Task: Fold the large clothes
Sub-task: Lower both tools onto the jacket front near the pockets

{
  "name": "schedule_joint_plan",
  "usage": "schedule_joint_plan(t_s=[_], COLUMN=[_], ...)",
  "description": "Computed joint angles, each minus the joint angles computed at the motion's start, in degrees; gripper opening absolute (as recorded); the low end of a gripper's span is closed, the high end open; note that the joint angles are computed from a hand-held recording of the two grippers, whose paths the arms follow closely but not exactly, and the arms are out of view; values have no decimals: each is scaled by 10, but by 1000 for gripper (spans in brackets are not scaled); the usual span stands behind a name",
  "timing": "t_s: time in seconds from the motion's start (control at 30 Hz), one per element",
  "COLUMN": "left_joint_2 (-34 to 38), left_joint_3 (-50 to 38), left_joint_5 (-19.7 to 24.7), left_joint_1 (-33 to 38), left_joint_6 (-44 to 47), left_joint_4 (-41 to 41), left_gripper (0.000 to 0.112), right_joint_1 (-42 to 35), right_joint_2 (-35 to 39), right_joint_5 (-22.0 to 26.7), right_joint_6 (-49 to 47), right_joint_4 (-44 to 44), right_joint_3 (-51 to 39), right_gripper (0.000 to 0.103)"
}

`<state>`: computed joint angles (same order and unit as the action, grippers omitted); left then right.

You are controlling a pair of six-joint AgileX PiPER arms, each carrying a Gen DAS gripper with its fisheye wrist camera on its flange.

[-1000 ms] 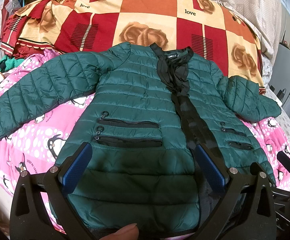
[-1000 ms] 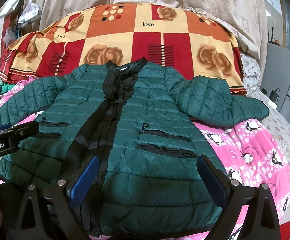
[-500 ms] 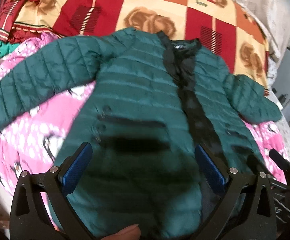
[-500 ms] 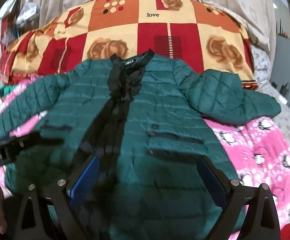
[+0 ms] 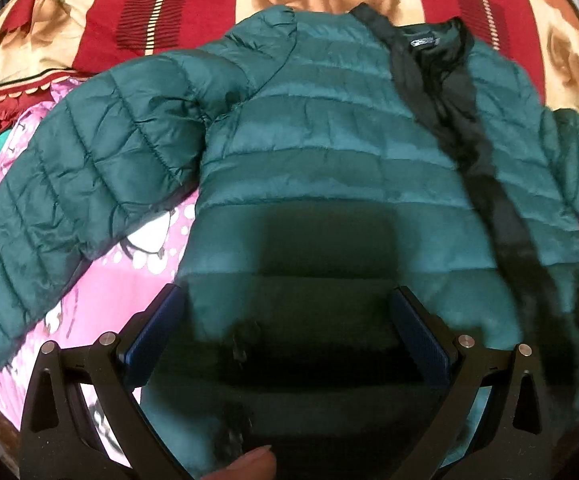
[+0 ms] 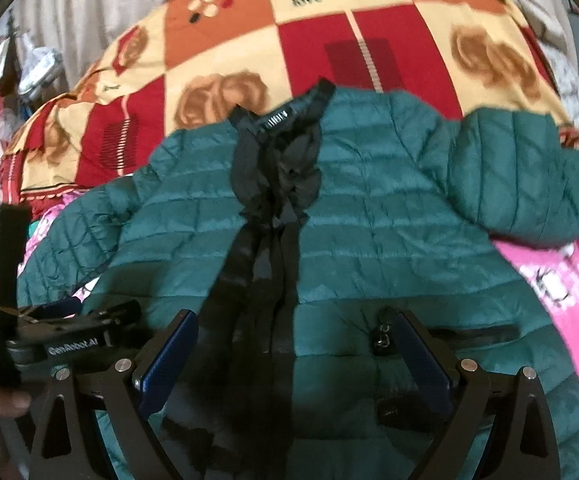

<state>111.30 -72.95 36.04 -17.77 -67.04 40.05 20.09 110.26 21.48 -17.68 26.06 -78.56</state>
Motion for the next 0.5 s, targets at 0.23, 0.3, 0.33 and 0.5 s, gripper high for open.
schedule_joint_plan(t_s=[0.23, 0.3, 0.33, 0.5], left_joint_2=[9, 8, 6, 1], left_joint_3=[36, 36, 40, 49], left_joint_5=[-55, -62, -70, -82], left_joint_1=[8, 12, 16, 19], left_joint_6=[-84, -75, -74, -76], left_joint_4=[64, 52, 49, 50], left_gripper=[103, 103, 103, 103], right_joint_1=[4, 15, 20, 42], right_joint_2=[65, 71, 74, 87], right_joint_5=[65, 69, 71, 92], right_joint_6=[129, 162, 175, 252], right_joint_4=[-128, -178, -200, -300], right_joint_3=[-74, -80, -84, -98], right_gripper=[99, 102, 103, 103])
